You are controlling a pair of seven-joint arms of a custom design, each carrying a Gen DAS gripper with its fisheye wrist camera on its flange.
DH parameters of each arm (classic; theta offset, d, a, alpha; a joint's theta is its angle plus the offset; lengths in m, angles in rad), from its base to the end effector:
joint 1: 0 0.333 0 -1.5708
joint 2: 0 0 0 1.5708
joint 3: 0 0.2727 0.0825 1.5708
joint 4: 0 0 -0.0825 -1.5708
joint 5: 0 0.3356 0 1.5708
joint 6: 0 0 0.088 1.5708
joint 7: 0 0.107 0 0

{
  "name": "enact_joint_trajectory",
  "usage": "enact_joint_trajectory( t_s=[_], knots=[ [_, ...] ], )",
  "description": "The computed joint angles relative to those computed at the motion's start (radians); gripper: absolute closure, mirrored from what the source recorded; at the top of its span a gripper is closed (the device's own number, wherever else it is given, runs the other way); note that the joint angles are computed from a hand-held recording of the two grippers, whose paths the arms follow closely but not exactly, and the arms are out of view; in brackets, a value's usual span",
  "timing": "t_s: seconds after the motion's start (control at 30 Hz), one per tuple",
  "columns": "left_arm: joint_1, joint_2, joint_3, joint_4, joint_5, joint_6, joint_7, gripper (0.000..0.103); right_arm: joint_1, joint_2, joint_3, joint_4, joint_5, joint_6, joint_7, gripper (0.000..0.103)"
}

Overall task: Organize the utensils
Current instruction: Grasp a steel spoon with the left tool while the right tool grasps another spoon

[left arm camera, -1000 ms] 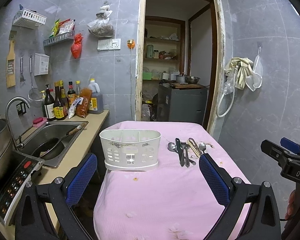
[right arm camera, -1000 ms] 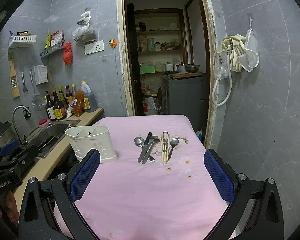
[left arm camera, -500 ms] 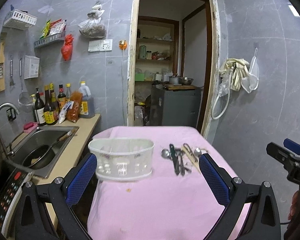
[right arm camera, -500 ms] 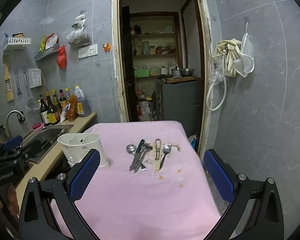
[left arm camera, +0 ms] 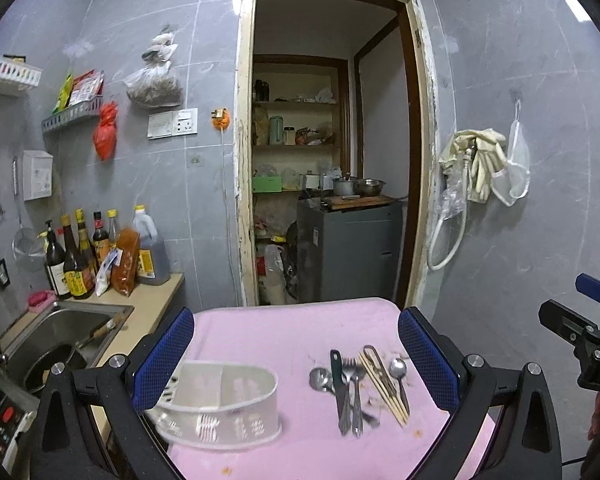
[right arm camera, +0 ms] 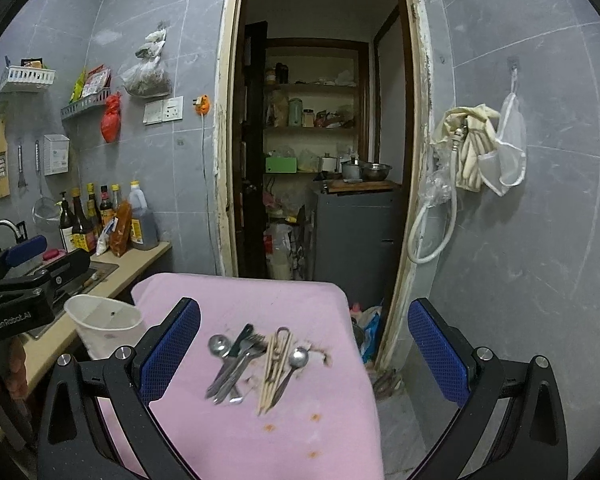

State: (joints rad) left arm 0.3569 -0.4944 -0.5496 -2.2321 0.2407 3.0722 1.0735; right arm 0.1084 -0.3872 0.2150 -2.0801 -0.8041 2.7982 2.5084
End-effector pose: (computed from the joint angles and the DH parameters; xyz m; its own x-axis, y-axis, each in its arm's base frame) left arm 0.4162 -0.1605 0.6539 -0.0476 -0.9988 -0.0087 -0.2795 0.0216 -0.9599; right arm 0.4130 0.1951 0.6666 0.0219 -0.9997 0.0129 -0.3328 -0.0195 -0.9428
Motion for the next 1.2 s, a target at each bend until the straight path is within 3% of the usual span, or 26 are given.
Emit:
enact_joint_trajectory(
  t_s=[0.07, 0.23, 0.33, 0.43, 0.5, 0.63, 0.73, 0.97, 1.07, 1.2],
  knots=[
    [0.092, 0.051, -0.092, 0.06, 0.041, 0.001, -0.046, 0.0, 0.003, 0.06, -0.033, 0.031, 0.019, 0.047, -0.04, 0.001],
    [0.229, 0.227, -0.268, 0.231, 0.201, -0.073, -0.143, 0.0, 0.061, 0.207, -0.145, 0.09, 0.21, 0.149, -0.239, 0.001],
    [0.274, 0.368, -0.361, 0.347, 0.344, -0.149, -0.218, 0.001, 0.102, 0.289, -0.198, 0.12, 0.4, 0.185, -0.408, 0.001],
    [0.236, 0.532, -0.395, 0.47, 0.507, -0.267, -0.291, 0.007, 0.123, 0.372, -0.214, 0.164, 0.634, 0.184, -0.606, 0.009],
    [0.167, 0.631, -0.377, 0.545, 0.567, -0.353, -0.316, 0.014, 0.113, 0.421, -0.198, 0.191, 0.756, 0.175, -0.716, 0.02],
    [0.031, 0.775, -0.31, 0.669, 0.6, -0.481, -0.337, 0.026, 0.057, 0.535, -0.132, 0.285, 0.984, 0.117, -0.924, 0.032],
    [-0.069, 0.865, -0.245, 0.754, 0.615, -0.57, -0.356, 0.032, 0.026, 0.616, -0.097, 0.357, 1.057, 0.062, -0.994, 0.043],
    [-0.23, 0.941, -0.081, 0.807, 0.663, -0.654, -0.47, 0.042, -0.019, 0.805, -0.027, 0.52, 1.142, -0.003, -1.069, 0.058],
    [-0.259, 0.959, -0.034, 0.809, 0.638, -0.656, -0.488, 0.046, -0.026, 0.876, -0.011, 0.598, 1.144, -0.047, -1.078, 0.07],
    [-0.279, 0.978, 0.012, 0.82, 0.566, -0.665, -0.483, 0.05, -0.031, 0.96, -0.003, 0.703, 1.135, -0.127, -1.086, 0.076]
  ],
)
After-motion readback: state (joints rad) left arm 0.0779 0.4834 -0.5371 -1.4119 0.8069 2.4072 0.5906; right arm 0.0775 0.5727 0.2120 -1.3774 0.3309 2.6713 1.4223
